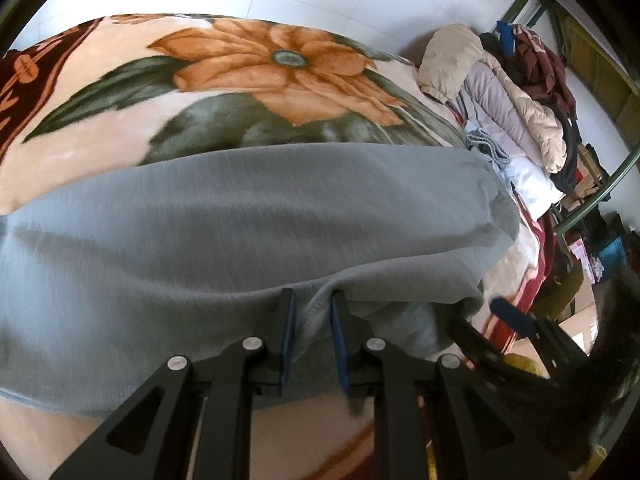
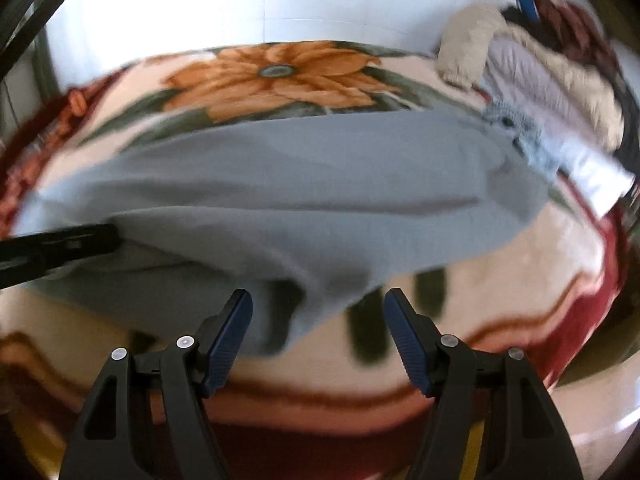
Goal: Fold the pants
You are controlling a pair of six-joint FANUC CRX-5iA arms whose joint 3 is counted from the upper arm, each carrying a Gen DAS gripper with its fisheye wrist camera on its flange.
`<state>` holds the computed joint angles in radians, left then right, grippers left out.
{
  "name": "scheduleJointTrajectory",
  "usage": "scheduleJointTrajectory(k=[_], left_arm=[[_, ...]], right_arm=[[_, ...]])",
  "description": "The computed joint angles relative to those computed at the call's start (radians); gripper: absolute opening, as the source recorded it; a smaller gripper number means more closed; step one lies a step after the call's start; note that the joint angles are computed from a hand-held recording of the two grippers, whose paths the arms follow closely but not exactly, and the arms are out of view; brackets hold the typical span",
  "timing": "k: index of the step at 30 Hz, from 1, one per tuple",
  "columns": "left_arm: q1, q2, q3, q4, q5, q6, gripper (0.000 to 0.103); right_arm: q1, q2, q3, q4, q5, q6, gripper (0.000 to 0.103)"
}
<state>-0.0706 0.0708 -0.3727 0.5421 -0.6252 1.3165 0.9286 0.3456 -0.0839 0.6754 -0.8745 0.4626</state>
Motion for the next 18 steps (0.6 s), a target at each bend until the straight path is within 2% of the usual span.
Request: scheduleJointTrajectory(k=[4,8,10,14,18], left_arm=[[0.002,-0.025,-0.012,-0.025,-0.019,0.005,0.019],[0.019,-0.075,-0.051,-0.033,-0.054,0.002,0.020],[0.032,-0.105,-0.069,-0.056,-0.072,0.025,0.020],[0.076,-0.162,-0.098,-0.115,-0.084,0.097,0.020],[0.126,-0.177,-0.091,-0.170,-0.090,0.175,0.020]], right_arm=[[-0.009,0.049,0.038,0.025,-0.122,-0.058,0.069],[-0.044,-0.076,-0.065,-0.053,-0.019,-0.147,0.069],[-0.048,-0.110,-0.085,-0.092,0.002,-0.150,0.069],[-0.039,-0.113,-0.074,-0.137,-0.019,-0.103,0.069],[-0.035,-0.106,-0.040,-0.228,-0.049,-0.008,0.069]])
